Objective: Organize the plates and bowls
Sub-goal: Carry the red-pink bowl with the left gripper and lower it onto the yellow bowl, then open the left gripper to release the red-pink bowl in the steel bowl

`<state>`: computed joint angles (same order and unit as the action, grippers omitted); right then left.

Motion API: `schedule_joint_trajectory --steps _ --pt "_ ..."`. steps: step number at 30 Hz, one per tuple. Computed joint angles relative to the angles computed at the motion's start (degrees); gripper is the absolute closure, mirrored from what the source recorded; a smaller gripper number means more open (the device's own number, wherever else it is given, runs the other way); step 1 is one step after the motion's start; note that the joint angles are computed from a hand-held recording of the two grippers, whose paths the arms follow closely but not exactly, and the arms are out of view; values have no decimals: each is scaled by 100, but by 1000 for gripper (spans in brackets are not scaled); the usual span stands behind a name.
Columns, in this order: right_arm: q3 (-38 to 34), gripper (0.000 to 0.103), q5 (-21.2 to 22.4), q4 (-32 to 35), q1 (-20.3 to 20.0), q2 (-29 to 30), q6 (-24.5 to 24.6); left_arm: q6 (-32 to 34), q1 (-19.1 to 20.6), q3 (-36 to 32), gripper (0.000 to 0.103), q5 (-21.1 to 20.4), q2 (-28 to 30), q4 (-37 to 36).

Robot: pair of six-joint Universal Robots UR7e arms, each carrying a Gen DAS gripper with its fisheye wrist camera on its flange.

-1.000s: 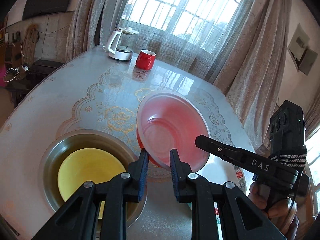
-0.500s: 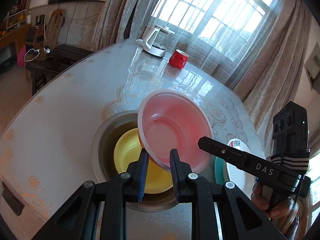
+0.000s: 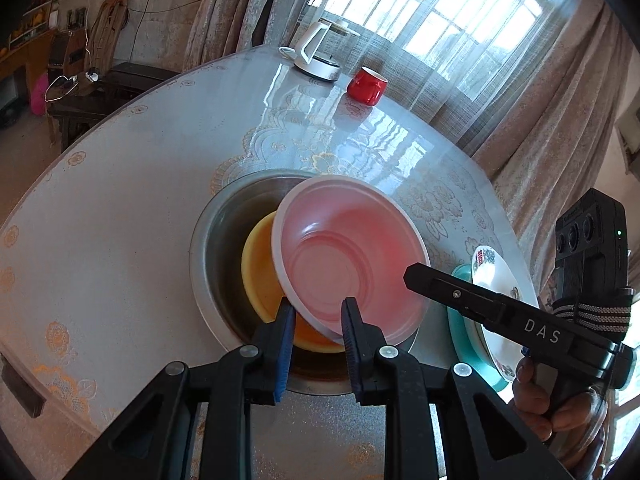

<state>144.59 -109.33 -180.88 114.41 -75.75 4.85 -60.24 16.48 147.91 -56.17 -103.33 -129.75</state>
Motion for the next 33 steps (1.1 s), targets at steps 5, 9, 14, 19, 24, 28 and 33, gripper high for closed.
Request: schedule_joint_trajectory --steps 5,9,14,19,24,28,33 --pt "-15 86 -112 11 13 70 29 -64 58 19 80 -22 8 82" --pt "-47 86 -283 17 112 155 21 -109 89 0 79 -8 26 202" --pt "-94 85 -445 -18 178 320 -42 -97 137 -6 77 49 67 228" --pt "-146 85 -522 107 224 380 -34 -150 133 -34 77 132 95 325" --pt "-147 85 -570 29 237 500 -144 -204 94 -66 77 257 136 487" --pt "-158 85 -601 -13 262 550 -177 -228 65 -82 77 345 180 578" --pt "-158 85 -607 6 266 530 -192 -246 9 -88 76 409 194 680"
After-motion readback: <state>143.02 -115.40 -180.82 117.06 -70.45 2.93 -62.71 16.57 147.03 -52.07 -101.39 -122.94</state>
